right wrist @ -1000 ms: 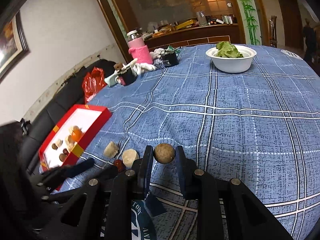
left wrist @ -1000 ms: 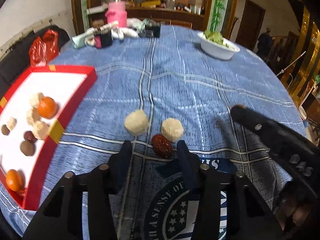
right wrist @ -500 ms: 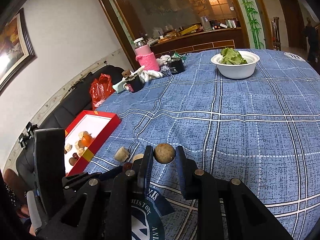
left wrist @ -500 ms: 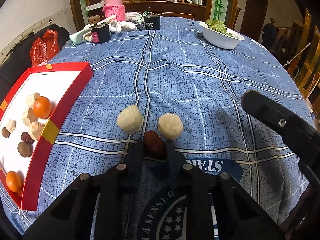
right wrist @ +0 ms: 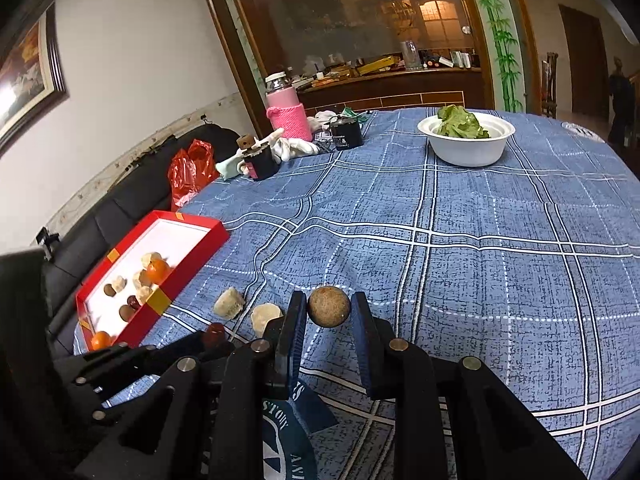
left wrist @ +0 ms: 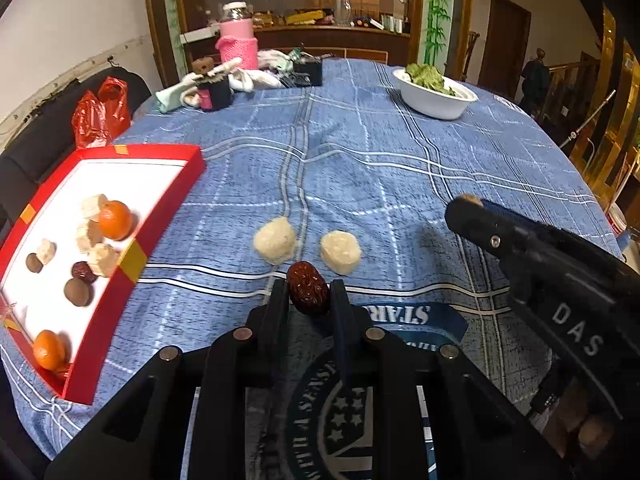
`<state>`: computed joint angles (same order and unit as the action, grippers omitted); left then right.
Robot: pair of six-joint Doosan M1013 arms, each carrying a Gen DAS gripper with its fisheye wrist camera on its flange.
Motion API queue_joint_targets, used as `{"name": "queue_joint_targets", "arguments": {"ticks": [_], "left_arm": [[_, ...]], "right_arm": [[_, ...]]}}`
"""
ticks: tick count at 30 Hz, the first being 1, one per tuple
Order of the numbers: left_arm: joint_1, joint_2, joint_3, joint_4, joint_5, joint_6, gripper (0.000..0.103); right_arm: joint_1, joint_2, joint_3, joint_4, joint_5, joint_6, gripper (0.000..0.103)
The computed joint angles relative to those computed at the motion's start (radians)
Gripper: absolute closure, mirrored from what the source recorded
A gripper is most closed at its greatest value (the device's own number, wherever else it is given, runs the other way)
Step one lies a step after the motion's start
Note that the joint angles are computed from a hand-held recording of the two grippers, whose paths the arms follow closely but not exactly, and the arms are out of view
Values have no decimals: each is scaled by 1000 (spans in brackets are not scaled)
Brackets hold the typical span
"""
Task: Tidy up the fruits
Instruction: 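Grasp a brown kiwi with the right tool while the left tool grasps a red date, then carry the kiwi and date over the white box with both tools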
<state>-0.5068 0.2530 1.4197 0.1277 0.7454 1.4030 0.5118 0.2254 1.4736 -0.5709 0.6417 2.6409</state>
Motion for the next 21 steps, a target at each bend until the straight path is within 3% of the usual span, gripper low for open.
{"name": "queue_joint_targets", "arguments": {"ticks": [7, 21], "left_arm": [[12, -4, 14, 58, -46, -63, 85], [12, -6, 23, 76, -62, -97, 85]], "right_arm": [[13, 15, -16, -20, 36, -20, 80], [17, 23, -25, -23, 56, -41, 80]]}}
